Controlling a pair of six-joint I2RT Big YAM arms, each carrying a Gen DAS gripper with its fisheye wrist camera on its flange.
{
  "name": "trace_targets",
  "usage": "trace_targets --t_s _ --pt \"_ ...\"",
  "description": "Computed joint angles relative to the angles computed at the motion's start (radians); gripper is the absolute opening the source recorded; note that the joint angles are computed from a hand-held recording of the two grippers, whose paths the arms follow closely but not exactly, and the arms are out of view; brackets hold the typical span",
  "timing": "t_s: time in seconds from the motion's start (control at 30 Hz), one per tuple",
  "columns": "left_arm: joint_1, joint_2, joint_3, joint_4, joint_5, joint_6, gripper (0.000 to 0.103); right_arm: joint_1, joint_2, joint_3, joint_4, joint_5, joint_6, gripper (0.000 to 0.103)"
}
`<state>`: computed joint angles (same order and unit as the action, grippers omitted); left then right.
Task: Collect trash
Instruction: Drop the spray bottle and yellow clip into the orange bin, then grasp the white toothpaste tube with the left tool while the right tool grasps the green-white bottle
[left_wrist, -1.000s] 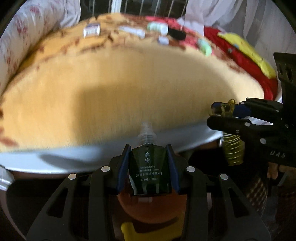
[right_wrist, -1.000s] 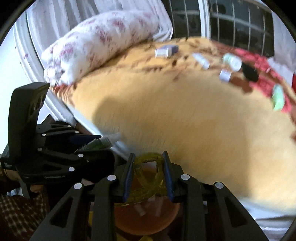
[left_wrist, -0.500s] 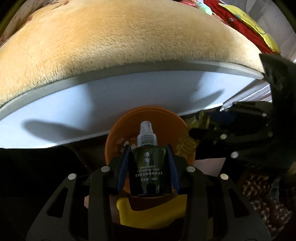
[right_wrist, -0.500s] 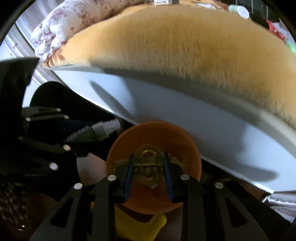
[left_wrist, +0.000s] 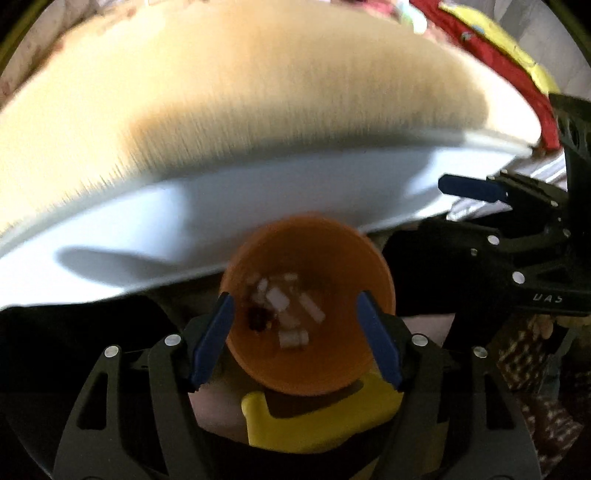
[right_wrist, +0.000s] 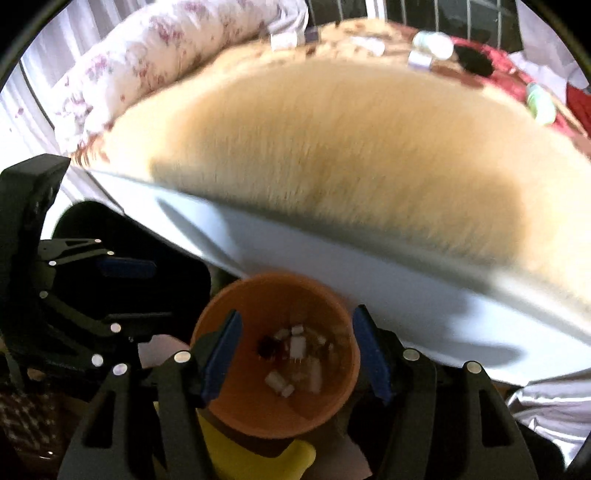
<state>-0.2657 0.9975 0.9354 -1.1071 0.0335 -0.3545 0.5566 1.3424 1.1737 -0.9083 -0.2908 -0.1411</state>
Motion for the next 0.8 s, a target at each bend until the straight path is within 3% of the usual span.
trace_targets --t_s 0.17,0.3,0.37,0.5,0.63,0.8 --pt "0.013 0.001 0.089 0.052 -0.083 0.014 0.070 -0.032 -0.044 0.025 0.110 0.023 -0.009 0.068" --pt "0.037 0.041 0.188 0.109 -0.139 0.026 0.076 -0.074 -0.074 0.038 0.261 0.002 0.023 0.094" --pt "0.055 0.085 0.245 0.145 -0.157 0.039 0.078 -0.097 -0.083 0.043 0.327 -0.036 0.045 0.095" --pt "0.085 0.233 0.398 0.236 -0.216 0.052 0.082 -0.131 -0.072 0.063 0.426 -0.053 0.079 0.098" --pt "0.114 0.394 0.550 0.265 -0.250 0.043 0.082 -0.151 -0.055 0.079 0.488 -0.029 0.114 0.098" --pt "0.152 0.621 0.780 0.183 -0.283 -0.003 0.082 -0.185 -0.029 0.102 0.502 -0.017 0.127 0.098"
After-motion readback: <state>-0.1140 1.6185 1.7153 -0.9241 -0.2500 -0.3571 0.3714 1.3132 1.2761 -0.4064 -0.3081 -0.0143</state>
